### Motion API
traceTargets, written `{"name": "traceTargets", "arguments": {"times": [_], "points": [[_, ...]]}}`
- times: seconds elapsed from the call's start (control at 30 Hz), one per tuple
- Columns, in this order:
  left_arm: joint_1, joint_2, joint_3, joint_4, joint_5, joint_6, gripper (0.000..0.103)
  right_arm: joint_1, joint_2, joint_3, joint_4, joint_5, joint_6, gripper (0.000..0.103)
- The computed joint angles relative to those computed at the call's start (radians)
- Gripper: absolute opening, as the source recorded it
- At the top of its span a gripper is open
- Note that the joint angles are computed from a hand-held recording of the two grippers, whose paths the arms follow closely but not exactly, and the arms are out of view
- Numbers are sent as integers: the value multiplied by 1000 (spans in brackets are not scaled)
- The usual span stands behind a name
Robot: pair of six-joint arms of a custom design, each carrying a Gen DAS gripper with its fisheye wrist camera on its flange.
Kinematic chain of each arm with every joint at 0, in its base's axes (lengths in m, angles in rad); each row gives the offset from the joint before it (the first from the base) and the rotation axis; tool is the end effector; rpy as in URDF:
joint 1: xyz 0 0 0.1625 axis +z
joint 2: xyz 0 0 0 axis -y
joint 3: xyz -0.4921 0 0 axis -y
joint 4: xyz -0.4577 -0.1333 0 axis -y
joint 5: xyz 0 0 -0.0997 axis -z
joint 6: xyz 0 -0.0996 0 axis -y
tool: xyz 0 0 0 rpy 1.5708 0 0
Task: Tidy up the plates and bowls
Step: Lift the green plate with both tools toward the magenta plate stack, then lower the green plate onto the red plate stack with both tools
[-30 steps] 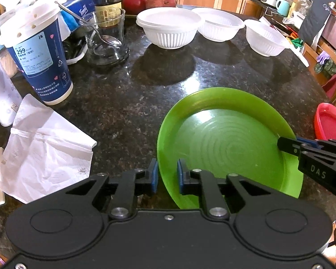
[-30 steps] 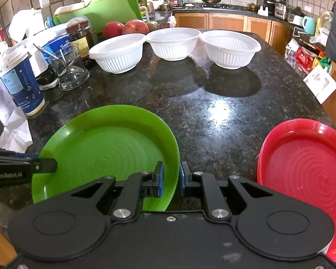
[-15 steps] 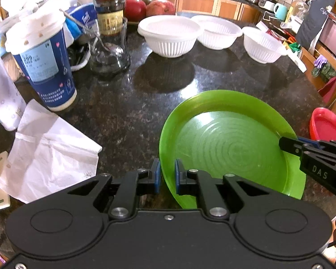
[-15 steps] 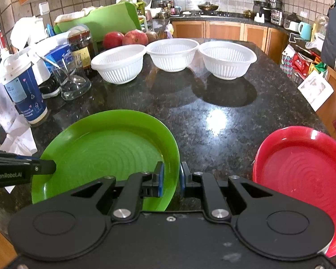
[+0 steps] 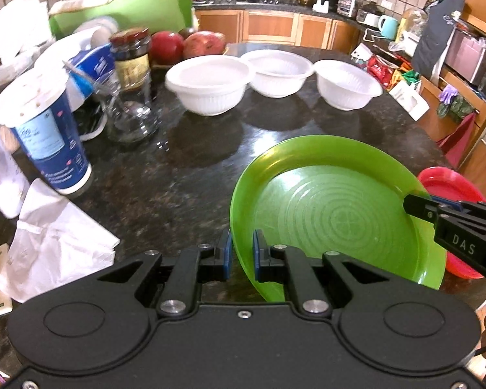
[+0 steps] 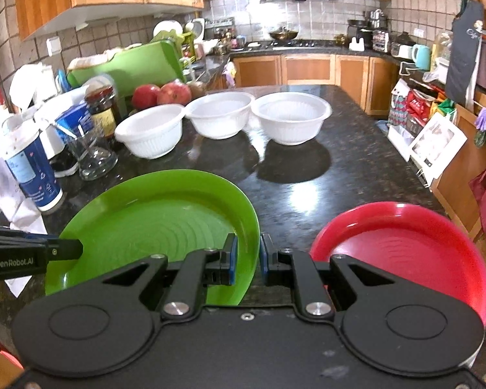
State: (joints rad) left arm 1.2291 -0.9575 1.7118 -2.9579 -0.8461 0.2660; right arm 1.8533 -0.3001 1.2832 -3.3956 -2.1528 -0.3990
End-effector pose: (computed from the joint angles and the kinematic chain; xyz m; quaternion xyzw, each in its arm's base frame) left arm -0.0606 -0.7652 0.2503 0.1606 0.8809 -0.3035 0.3256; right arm 0.3130 -0.7967 -0.0540 0.1817 -0.8633 0.3755 0.2842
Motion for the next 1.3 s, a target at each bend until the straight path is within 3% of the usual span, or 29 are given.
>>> {"name": "traceTargets", "arguments": {"times": [0.47, 0.7, 1.3], "points": [[-74, 100, -32, -51, -57, 69, 16, -51, -119, 169, -218, -55, -26, 16], [-100, 172, -71, -55, -71, 70, 17, -93, -174, 229, -273, -64, -39, 16], [-127, 258, -106, -20, 32, -50, 17, -172, -220, 215, -125, 39, -53, 16]]}}
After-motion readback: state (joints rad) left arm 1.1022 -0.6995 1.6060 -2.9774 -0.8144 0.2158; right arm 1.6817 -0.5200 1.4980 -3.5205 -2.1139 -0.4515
